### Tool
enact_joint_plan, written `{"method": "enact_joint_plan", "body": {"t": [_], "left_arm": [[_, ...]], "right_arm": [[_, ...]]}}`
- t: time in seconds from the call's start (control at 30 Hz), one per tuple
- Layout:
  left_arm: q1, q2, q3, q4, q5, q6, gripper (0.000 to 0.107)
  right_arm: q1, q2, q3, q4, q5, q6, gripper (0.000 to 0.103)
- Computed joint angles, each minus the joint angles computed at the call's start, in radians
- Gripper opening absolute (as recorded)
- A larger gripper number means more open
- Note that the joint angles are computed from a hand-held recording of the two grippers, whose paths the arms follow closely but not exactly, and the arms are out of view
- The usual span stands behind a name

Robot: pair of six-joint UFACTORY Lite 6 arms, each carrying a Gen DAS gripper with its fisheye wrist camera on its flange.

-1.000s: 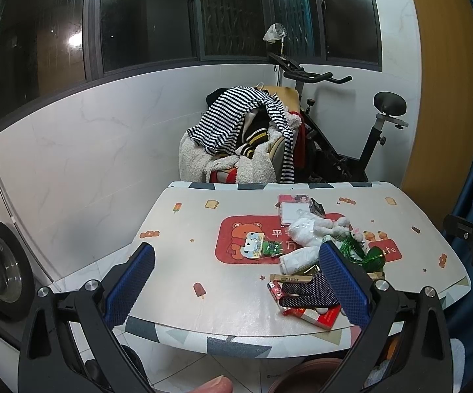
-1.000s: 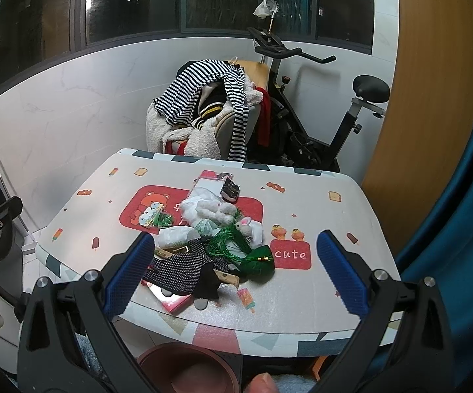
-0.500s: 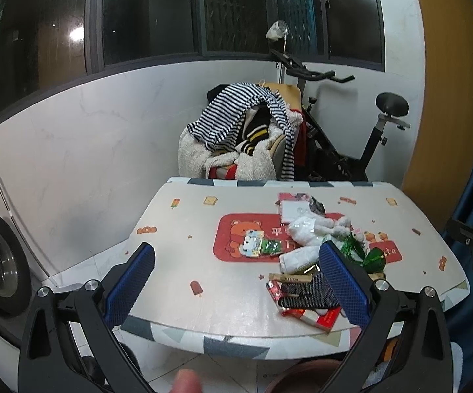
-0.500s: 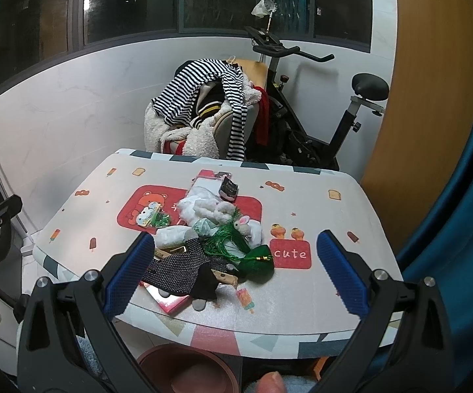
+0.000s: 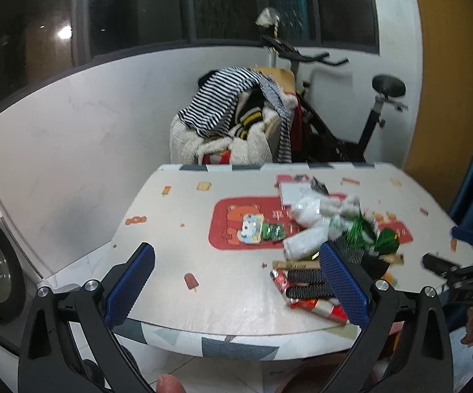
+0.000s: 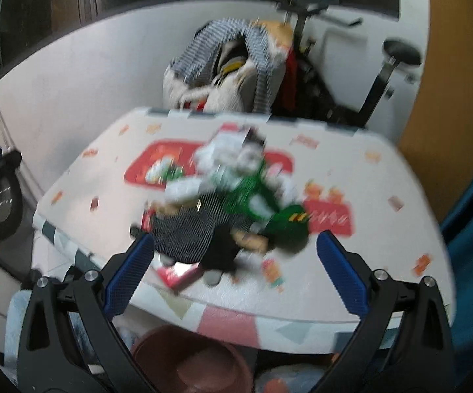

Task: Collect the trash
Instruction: 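Grasp the red cigarette box with the left gripper while the right gripper grasps a small dark item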

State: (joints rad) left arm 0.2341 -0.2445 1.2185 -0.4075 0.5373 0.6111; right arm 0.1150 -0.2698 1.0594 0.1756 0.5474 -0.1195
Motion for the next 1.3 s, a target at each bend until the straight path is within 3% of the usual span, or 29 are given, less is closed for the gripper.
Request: {"method": "enact_joint_plan", "body": {"t": [0.13,0.2,0.3,0.43,0.5,0.53,0.57,0.6,0.8,1.07,1.2,1.3], "left_arm": [[-0.007,0.031,-0.022,0.001,-0.007,0.023,0.098],[0.005,0.049,-0.02,-0.04,0.017,0.047,0.098],[0.011,0.067,-0.024,-0.026,0.028,-0.006,0.098],[0.038,0.103,-0.022,-0.056,0.044,-0.013,0.098],[0.053,0.103,-0.031,-0.079,0.049,0.006,0.097],[0.059,0.098,-0.038,-0.094,0.054,0.018,0.096],[0.07,0.099,-0.041,-0.123,0.064,0.046,0.088],[0.078,0.106,-0.034,-0.139,0.083,0.062,0.079],[0.109,0.152,-0.012,-0.24,0.184,0.139,0.06],[0.059,0.185,-0.04,-0.314,0.235,0.19,0.058],[0.035,0.298,-0.026,-0.395,0.277,0.173,0.058],[-0.025,0.359,-0.021,-0.411,0.245,0.189,0.059]], "right_arm": [[-0.036,0.105,-0.077,0.298,-0.083,-0.253,0.079],[-0.048,0.179,-0.07,0.443,-0.097,-0.372,0.074],[-0.032,0.265,-0.041,0.479,-0.133,-0.383,0.068],[-0.044,0.379,0.026,0.535,-0.129,-0.391,0.051],[-0.046,0.412,0.05,0.524,-0.119,-0.372,0.033],[-0.043,0.417,0.062,0.494,-0.11,-0.345,0.015],[-0.041,0.405,0.068,0.489,-0.096,-0.338,0.011],[-0.047,0.391,0.066,0.526,-0.088,-0.373,0.011],[-0.098,0.148,0.058,0.836,-0.073,-0.646,0.01],[-0.197,0.011,0.155,0.884,0.01,-0.708,0.01],[-0.193,-0.039,0.072,0.797,0.006,-0.677,0.01],[-0.222,-0.07,0.005,0.769,0.033,-0.661,0.01]]}}
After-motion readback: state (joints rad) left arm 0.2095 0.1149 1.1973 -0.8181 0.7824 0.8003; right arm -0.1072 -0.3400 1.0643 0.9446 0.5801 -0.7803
